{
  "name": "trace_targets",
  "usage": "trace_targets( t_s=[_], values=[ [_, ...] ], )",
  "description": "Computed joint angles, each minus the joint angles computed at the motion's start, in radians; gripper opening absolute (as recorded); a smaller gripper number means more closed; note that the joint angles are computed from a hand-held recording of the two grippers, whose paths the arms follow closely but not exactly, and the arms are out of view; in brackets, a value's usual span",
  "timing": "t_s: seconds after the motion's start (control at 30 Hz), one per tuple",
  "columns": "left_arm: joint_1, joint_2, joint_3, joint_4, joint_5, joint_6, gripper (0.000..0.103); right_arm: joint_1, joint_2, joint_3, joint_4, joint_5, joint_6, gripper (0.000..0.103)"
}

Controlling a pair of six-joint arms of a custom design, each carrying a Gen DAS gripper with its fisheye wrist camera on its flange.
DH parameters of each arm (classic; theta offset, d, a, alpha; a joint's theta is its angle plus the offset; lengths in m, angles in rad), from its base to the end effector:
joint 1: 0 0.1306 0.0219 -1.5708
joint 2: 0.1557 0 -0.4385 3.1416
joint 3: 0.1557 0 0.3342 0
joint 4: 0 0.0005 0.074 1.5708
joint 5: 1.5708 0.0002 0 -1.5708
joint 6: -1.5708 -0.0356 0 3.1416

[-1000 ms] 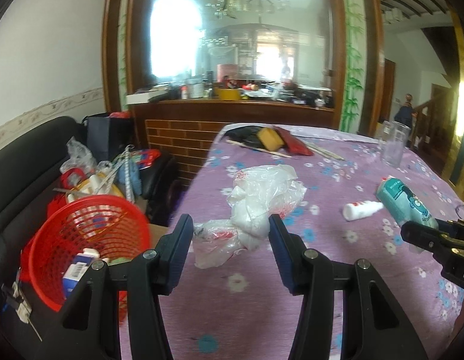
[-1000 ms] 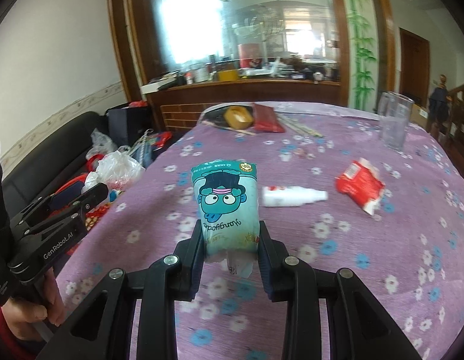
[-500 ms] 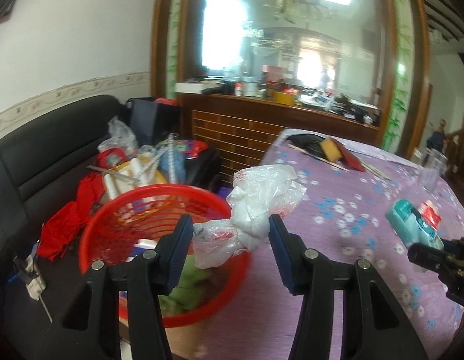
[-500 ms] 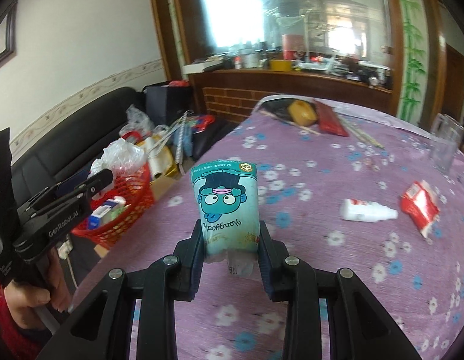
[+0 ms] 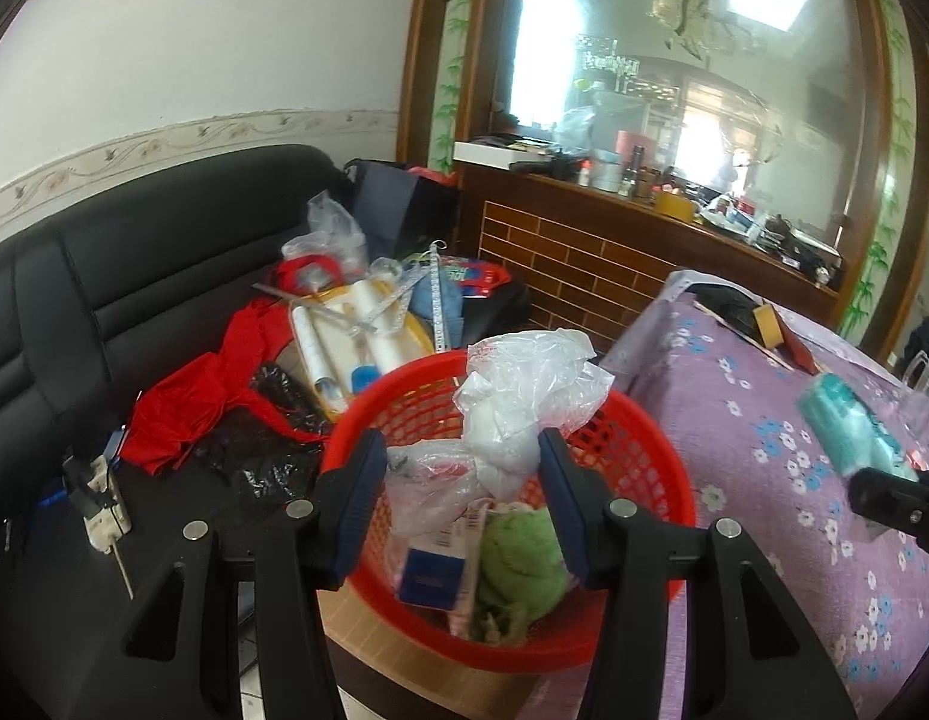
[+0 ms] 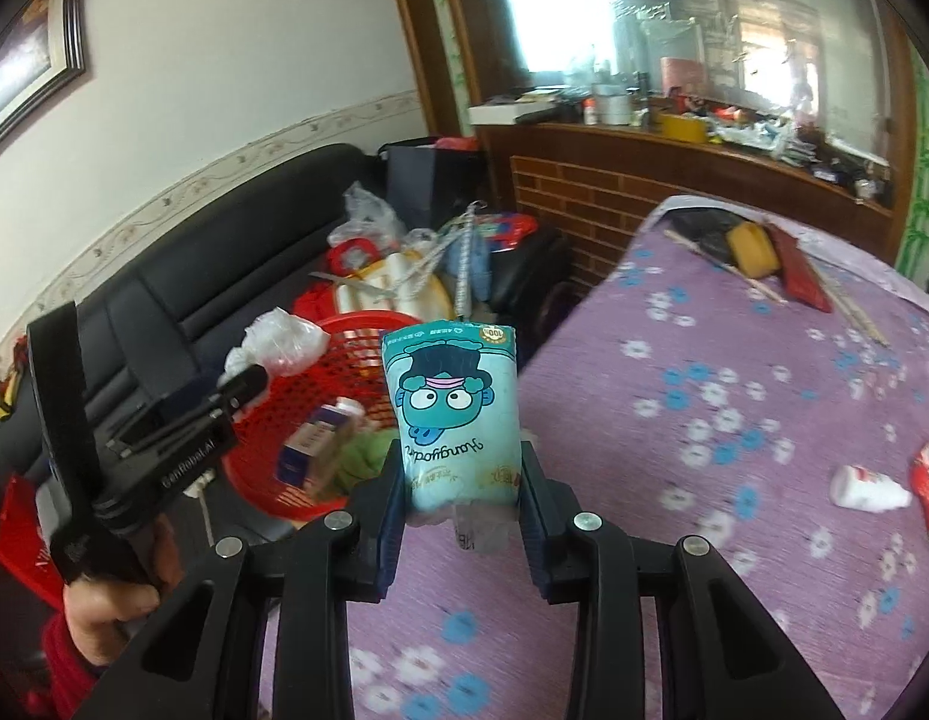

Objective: Collect trash

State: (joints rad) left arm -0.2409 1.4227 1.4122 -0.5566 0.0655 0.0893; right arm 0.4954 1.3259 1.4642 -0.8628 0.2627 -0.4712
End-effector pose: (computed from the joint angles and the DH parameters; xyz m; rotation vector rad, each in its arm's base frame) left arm 0.4380 -0.1105 0.5066 0.2012 2.1386 -0.2631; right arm 0.3520 0.1791 0.5415 0.1076 2.2714 0.2095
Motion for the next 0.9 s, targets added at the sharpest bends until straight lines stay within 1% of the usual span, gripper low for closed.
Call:
trace_targets(
  t_s=[0.13,0.3,0.43,0.5,0.53,0.57,0.63,0.77,0.83,0.9],
  values=[
    [0.018,0.003,0.005,-0.004,0.009,0.004,0.051,-0.001,0.06,0.054,0.007,-0.051,-0.009,0.037],
    [0.028,0.009,0.02,-0.005,0.009,0.017,0.051,-0.003,0.126,0.123,0.007,-0.094,-0.018,0.038],
    [0.031,0.025,0.041,-0.01,0.003,0.029,0.051,-0.017,0.184,0.176,0.003,-0.098,-0.023,0.047],
    [0.037,0.036,0.055,-0.022,0.027,0.045,0.056,-0.034,0.207,0.195,0.003,-0.142,-0.007,0.05],
    [0.039,0.041,0.062,-0.032,0.042,0.05,0.065,-0.038,0.216,0.201,0.001,-0.152,-0.005,0.052],
    [0.04,0.043,0.064,-0.037,0.048,0.049,0.071,-0.043,0.219,0.199,0.008,-0.157,-0.006,0.054],
    [0.036,0.038,0.06,-0.035,0.052,0.041,0.074,-0.055,0.211,0.184,0.021,-0.185,-0.009,0.054],
    [0.02,0.031,0.05,-0.028,0.044,0.038,0.074,-0.078,0.154,0.121,0.063,-0.189,-0.021,0.054],
    [0.014,0.027,0.05,-0.035,0.049,0.044,0.074,-0.096,0.133,0.104,0.068,-0.206,-0.025,0.054],
    [0.003,0.015,0.045,-0.032,0.055,0.035,0.074,-0.104,0.107,0.082,0.081,-0.206,-0.036,0.054]
  ],
)
